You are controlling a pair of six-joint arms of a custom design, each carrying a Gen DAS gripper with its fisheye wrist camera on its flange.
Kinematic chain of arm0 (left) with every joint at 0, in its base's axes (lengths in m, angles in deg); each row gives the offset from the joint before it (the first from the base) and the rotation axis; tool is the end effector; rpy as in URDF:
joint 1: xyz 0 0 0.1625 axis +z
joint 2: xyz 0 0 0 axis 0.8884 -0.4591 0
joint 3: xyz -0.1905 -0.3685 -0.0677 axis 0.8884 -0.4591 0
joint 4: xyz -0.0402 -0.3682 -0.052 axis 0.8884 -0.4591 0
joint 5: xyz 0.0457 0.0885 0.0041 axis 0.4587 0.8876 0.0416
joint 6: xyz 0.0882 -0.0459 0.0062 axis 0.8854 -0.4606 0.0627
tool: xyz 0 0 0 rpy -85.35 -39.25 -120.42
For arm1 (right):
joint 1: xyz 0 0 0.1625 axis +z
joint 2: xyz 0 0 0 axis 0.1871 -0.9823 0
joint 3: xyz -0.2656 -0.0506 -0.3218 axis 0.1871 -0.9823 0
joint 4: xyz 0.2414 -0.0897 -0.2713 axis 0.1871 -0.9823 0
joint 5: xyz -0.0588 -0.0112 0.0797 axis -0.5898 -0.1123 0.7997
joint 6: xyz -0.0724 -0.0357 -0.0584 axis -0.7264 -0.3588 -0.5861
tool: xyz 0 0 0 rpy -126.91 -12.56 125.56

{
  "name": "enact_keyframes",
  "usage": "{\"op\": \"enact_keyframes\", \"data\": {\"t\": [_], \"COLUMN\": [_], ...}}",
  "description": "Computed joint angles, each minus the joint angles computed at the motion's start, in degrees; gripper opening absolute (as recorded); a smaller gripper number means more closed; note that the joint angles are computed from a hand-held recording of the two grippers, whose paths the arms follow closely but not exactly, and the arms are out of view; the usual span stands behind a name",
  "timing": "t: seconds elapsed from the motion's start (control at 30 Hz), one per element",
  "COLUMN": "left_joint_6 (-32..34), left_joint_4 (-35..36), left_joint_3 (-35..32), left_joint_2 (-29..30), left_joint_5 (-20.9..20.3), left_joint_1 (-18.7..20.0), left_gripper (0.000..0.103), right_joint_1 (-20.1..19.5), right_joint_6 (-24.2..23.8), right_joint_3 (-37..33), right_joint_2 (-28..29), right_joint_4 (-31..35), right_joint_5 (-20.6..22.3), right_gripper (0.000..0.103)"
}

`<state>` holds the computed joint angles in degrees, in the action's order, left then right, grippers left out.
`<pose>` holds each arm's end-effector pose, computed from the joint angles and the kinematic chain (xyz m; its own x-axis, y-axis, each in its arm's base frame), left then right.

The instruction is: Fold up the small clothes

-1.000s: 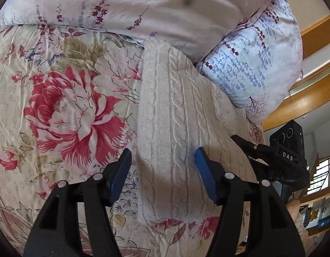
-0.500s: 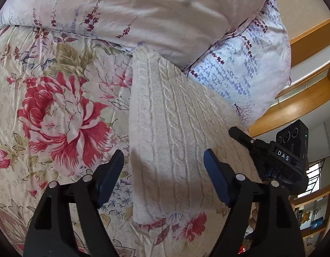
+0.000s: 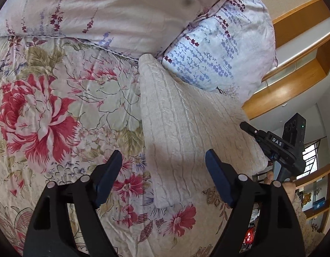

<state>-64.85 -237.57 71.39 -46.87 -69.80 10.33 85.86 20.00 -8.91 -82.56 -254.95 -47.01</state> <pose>-0.0676 -0.7743 0.1970 -0.9909 -0.0999 -0.0901 -0.0327 0.8285 -0.5590 0.1642 -0.7461 0.1757 -0.8498 0.1976 0.4887 -0.1609 0.7856 -0.5975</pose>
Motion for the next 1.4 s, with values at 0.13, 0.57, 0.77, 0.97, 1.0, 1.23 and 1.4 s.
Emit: {"op": "enact_keyframes", "data": {"t": [0.13, 0.57, 0.77, 0.97, 1.0, 1.23, 1.4], "left_joint_6": [1.0, 3.6, 4.1, 3.7, 3.6, -0.2, -0.7], "left_joint_4": [1.9, 4.8, 5.9, 7.6, 7.9, 14.5, 16.1], "left_joint_3": [-1.9, -4.4, -5.2, -6.1, -6.1, -5.5, -4.1], "left_joint_2": [1.6, 3.8, 4.4, 4.6, 4.6, 3.3, 2.9], "left_joint_5": [-0.9, -2.4, -3.6, -4.9, -5.0, -7.6, -6.2], "left_joint_1": [-0.3, -0.4, -0.3, 0.0, 0.1, 0.0, -0.5], "left_gripper": [0.08, 0.08, 0.08, 0.079, 0.078, 0.069, 0.039], "right_joint_1": [-0.2, -2.6, -4.1, -5.0, -5.1, -5.0, -4.5], "right_joint_6": [-2.3, 1.2, 8.0, 13.2, 13.9, 15.5, 12.6], "right_joint_3": [0.7, 4.9, 8.3, 15.8, 17.1, 21.5, 23.1], "right_joint_2": [0.0, -1.0, -4.6, -9.6, -10.2, -11.1, -10.7], "right_joint_4": [-0.5, -3.5, -2.8, -4.8, -5.0, -7.1, -10.2], "right_joint_5": [-3.0, -4.0, 2.3, 8.3, 9.1, 11.6, 9.8], "right_gripper": [0.014, 0.014, 0.021, 0.038, 0.038, 0.038, 0.015]}}
